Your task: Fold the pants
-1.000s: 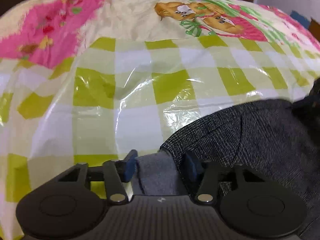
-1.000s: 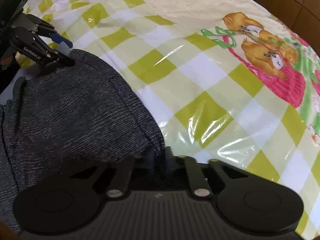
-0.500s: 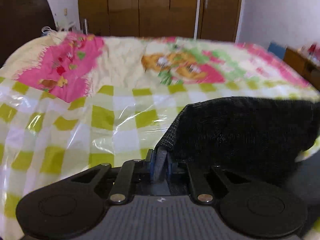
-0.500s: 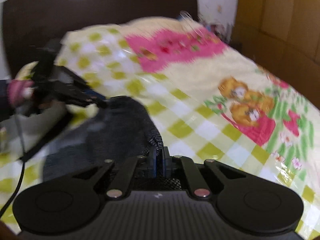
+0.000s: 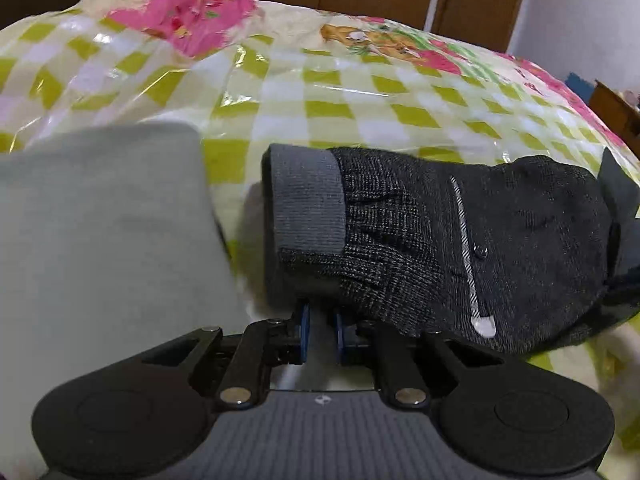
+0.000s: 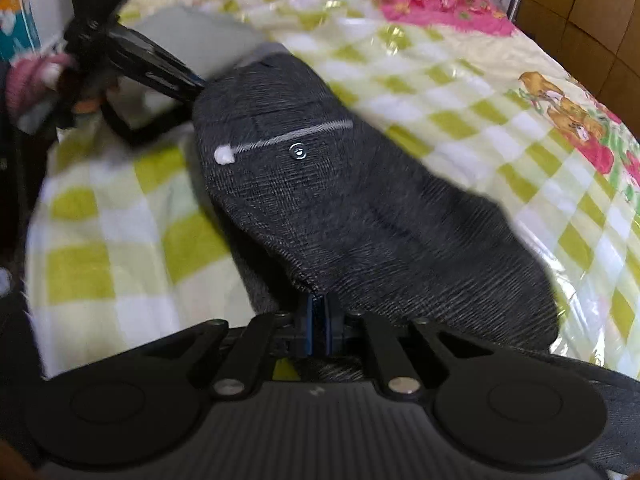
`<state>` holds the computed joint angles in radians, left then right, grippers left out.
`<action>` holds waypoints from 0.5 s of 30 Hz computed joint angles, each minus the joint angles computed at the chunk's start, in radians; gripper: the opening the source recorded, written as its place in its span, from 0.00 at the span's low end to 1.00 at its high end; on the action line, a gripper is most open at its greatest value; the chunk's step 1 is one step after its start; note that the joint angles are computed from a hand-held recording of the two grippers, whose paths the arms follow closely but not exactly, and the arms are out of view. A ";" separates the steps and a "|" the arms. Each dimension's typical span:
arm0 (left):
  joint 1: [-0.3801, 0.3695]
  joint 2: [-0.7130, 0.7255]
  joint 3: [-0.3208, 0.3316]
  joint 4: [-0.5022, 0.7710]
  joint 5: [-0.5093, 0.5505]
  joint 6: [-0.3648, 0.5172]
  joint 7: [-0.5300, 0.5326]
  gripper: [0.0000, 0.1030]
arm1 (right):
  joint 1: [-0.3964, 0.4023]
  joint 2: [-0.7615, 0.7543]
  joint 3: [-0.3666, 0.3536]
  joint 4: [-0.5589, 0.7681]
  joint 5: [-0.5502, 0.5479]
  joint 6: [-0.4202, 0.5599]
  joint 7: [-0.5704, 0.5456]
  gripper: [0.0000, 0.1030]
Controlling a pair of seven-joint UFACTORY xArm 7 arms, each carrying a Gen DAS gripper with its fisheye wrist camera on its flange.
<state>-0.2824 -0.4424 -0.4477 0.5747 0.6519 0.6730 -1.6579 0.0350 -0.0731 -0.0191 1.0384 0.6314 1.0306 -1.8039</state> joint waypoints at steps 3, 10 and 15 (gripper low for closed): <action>0.026 -0.022 -0.016 -0.015 0.036 -0.011 -0.062 0.25 | 0.013 -0.038 0.005 -0.058 0.010 -0.074 -0.058 0.07; 0.031 0.020 -0.023 0.028 0.067 0.114 -0.084 0.25 | 0.041 -0.057 0.010 -0.100 -0.010 -0.155 -0.050 0.10; -0.030 -0.020 -0.046 0.038 0.036 0.239 -0.108 0.25 | 0.058 -0.110 -0.011 -0.169 -0.023 -0.176 -0.092 0.20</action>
